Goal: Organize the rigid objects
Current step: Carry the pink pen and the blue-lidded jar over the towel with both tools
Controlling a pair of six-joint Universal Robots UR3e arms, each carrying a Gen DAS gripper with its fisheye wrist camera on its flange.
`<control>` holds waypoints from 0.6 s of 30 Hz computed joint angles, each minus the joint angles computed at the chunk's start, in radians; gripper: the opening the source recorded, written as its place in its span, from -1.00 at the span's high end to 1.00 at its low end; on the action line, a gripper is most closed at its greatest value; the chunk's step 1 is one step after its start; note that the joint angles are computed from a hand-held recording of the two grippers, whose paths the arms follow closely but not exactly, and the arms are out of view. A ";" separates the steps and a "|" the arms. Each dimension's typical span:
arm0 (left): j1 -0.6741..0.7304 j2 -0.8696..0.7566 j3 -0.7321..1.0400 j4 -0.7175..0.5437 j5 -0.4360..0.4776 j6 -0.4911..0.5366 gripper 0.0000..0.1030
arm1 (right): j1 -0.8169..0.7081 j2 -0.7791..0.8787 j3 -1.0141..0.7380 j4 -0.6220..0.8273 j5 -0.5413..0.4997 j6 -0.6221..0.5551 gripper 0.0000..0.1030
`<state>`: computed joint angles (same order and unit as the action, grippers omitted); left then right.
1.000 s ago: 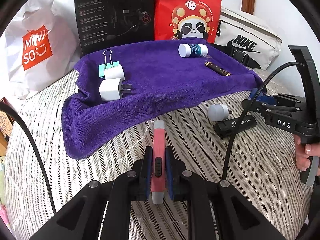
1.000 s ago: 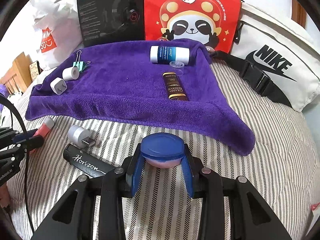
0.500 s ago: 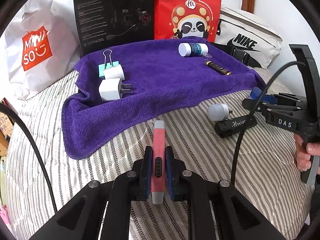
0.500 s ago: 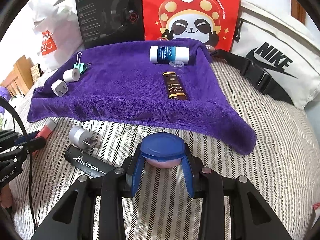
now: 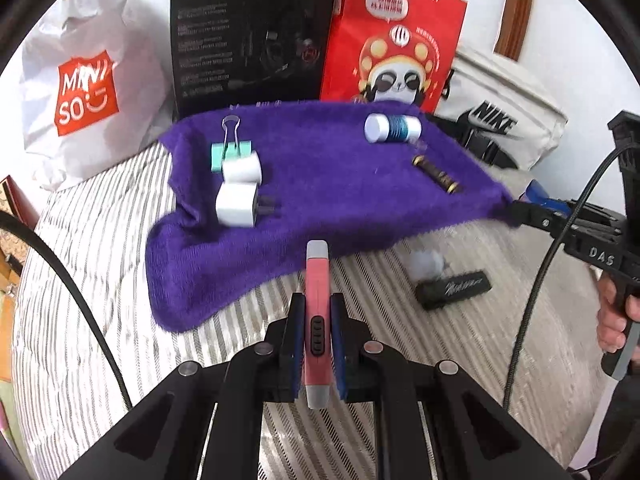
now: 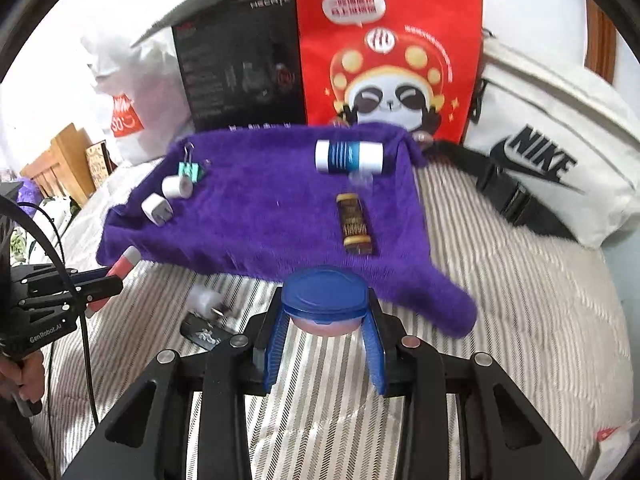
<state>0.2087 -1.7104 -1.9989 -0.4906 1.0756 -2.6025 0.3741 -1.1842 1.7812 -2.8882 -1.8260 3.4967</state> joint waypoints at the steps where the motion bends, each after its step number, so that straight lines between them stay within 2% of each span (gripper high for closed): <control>1: 0.004 0.002 0.012 -0.012 -0.013 0.001 0.76 | 0.001 -0.001 -0.015 0.014 -0.007 -0.005 0.32; 8: -0.007 -0.059 0.205 -0.104 -0.036 -0.034 0.76 | -0.011 0.031 -0.156 0.118 -0.015 -0.041 0.32; 12: -0.038 -0.140 0.360 -0.155 -0.005 -0.068 0.76 | -0.022 0.082 -0.275 0.166 -0.006 -0.079 0.32; 18: -0.066 -0.281 0.606 -0.236 0.008 -0.104 0.76 | -0.063 0.175 -0.492 0.256 0.074 -0.155 0.32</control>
<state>0.1432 -1.9910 -1.3924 -0.7265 1.0839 -2.7062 0.3111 -1.0094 1.2887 -2.6323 -1.7519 3.3416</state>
